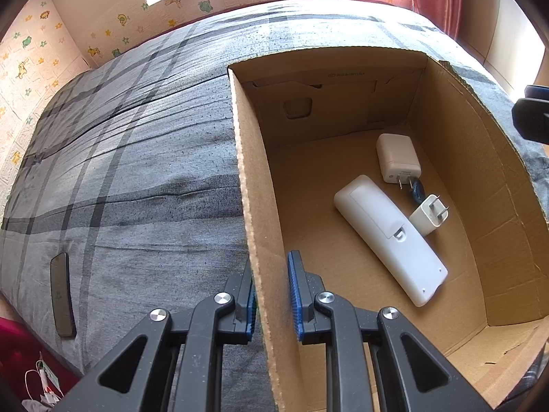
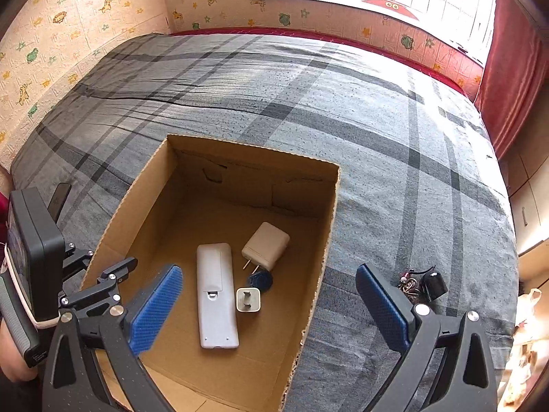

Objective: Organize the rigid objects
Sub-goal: 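Withdraw the right gripper toward the mint-green tube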

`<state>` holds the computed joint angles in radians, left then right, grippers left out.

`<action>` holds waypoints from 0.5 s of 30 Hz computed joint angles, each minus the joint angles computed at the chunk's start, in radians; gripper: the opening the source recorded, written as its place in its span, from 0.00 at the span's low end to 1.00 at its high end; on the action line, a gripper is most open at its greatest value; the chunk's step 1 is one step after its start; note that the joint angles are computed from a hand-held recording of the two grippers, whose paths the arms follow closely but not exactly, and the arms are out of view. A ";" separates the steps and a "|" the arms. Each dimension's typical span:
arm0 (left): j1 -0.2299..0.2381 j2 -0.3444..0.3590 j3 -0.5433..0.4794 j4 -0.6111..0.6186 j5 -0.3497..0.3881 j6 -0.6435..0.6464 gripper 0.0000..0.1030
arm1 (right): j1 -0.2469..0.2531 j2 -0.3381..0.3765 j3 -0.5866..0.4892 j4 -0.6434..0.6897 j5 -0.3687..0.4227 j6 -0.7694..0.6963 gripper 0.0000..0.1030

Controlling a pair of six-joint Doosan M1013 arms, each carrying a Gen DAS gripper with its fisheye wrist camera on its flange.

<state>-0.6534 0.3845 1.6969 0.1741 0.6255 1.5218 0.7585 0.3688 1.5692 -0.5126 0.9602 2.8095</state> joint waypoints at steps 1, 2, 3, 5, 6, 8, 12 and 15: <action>0.000 0.000 0.000 0.000 0.000 0.001 0.18 | 0.000 -0.006 0.006 -0.009 0.008 0.012 1.00; 0.001 0.001 0.000 -0.002 0.000 0.001 0.18 | 0.000 -0.012 0.011 -0.018 0.018 0.027 1.00; 0.001 0.000 0.000 -0.003 -0.001 0.003 0.18 | -0.001 -0.018 0.018 -0.027 0.026 0.042 1.00; 0.002 0.001 0.000 -0.004 -0.001 0.004 0.18 | -0.004 -0.033 0.034 -0.038 0.036 0.070 1.00; 0.002 0.001 0.000 -0.006 -0.001 0.005 0.18 | -0.006 -0.040 0.042 -0.042 0.040 0.083 1.00; 0.002 0.001 0.000 -0.008 -0.002 0.007 0.18 | -0.010 -0.054 0.059 -0.051 0.048 0.110 1.00; 0.003 0.001 0.000 -0.011 -0.003 0.009 0.18 | -0.022 -0.079 0.091 -0.059 0.067 0.161 1.00; 0.005 0.001 0.000 -0.015 -0.004 0.014 0.18 | -0.030 -0.092 0.113 -0.062 0.081 0.196 1.00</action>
<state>-0.6488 0.3860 1.6973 0.1587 0.6215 1.5357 0.7287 0.2768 1.6825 -0.5742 1.0408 3.0052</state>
